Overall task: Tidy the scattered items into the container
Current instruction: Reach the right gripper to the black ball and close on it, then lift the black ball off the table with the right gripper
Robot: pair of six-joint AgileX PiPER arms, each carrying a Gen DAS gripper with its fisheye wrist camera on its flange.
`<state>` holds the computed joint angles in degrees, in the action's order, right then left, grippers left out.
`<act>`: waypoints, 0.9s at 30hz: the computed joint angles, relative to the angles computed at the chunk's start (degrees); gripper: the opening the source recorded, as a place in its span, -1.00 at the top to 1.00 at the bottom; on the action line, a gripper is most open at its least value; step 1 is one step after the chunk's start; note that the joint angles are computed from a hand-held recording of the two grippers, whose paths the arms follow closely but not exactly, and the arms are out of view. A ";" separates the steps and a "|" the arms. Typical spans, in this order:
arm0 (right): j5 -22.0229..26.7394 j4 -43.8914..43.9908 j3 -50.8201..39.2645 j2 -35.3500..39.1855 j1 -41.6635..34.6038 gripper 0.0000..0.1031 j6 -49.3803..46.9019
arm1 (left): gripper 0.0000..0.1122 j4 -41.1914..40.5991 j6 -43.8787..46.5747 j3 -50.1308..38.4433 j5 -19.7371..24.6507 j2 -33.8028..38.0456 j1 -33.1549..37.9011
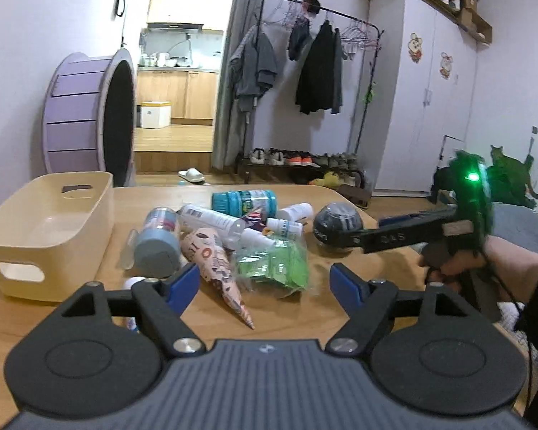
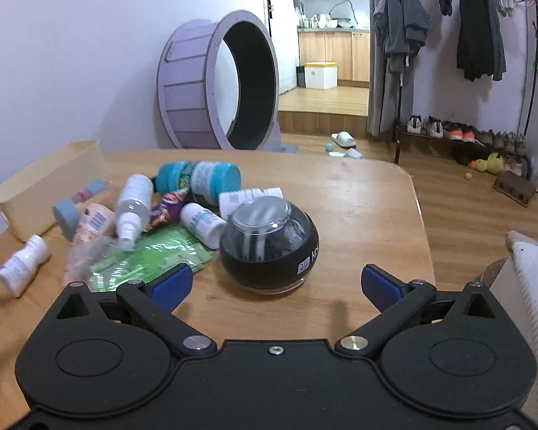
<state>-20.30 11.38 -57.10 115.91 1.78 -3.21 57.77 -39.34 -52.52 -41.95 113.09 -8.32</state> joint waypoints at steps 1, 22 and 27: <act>0.22 -0.22 -0.95 0.73 -0.17 -0.96 -0.31 | -0.43 1.04 -1.15 -0.35 -0.34 0.22 0.18; 5.43 -13.15 -3.63 1.20 -1.06 -0.36 6.48 | -0.45 2.62 -3.77 -0.43 0.99 -0.26 1.64; 4.29 -5.61 1.51 -3.40 0.72 -0.36 -1.63 | -0.45 2.40 -2.92 -0.14 0.93 -0.35 1.47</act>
<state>-16.02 5.77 -55.59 112.51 2.50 -4.84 60.17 -42.27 -52.65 -41.02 112.73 -6.85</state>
